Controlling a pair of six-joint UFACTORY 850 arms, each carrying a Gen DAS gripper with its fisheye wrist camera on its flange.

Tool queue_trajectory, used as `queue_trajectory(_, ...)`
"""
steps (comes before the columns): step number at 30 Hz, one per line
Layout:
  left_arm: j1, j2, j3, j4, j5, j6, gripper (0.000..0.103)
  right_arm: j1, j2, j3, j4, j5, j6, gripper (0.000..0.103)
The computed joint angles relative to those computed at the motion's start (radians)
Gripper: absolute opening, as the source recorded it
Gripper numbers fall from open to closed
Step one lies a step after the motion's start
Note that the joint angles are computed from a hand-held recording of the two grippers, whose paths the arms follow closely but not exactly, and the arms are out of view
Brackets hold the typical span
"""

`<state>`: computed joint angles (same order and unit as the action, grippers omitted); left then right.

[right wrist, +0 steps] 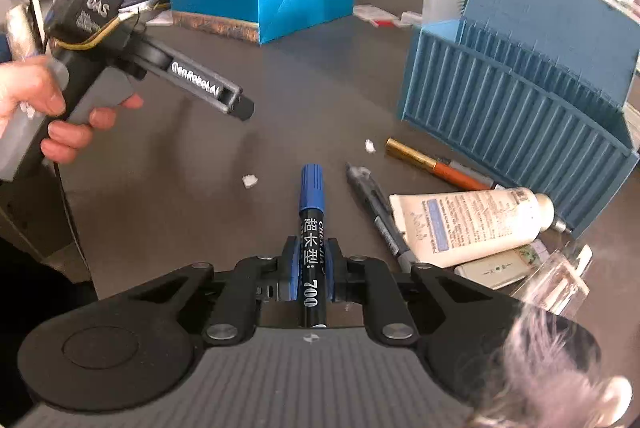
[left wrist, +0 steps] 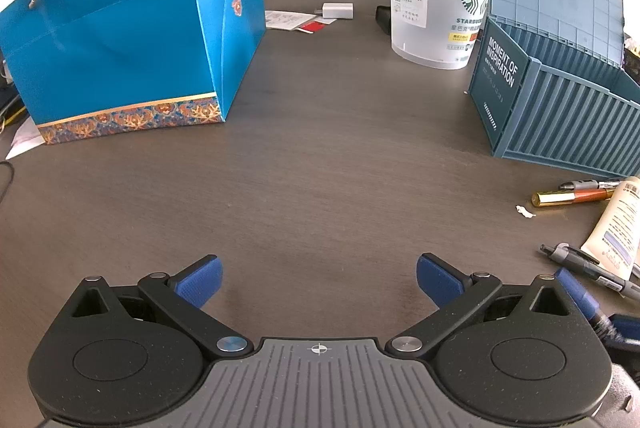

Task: Organize rigid objects
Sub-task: 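Carry the blue marker with the right gripper into the teal box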

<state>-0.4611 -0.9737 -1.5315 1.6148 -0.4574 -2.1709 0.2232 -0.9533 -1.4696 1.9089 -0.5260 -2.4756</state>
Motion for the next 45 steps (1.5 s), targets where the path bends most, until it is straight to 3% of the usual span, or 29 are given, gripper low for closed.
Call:
queue_trajectory(11, 0.002, -0.016, -0.024, -0.019, 0.005, 0.038, 0.103, -0.042, 0.041, 0.009, 0.078, -0.12, -0.16, 0.012)
queue_trajectory(19, 0.005, -0.031, -0.044, -0.047, 0.004, 0.072, 0.103, -0.068, -0.005, -0.153, 0.052, -0.092, -0.227, 0.012)
queue_trajectory(25, 0.007, -0.031, -0.045, -0.05, 0.003, 0.075, 0.103, -0.068, -0.114, -0.434, -0.262, -0.028, 0.012, 0.012)
queue_trajectory(30, 0.013, -0.04, -0.06, -0.065, -0.001, 0.086, 0.103, -0.062, -0.193, -0.591, -0.458, -0.006, 0.187, 0.012)
queue_trajectory(39, 0.018, -0.059, -0.096, -0.097, -0.007, 0.125, 0.103, -0.052, -0.357, -0.896, -0.856, -0.059, 0.586, 0.012)
queue_trajectory(45, 0.023, -0.067, -0.105, -0.102, -0.001, 0.128, 0.103, -0.045, -0.54, -1.234, -1.101, -0.165, 0.846, 0.012)
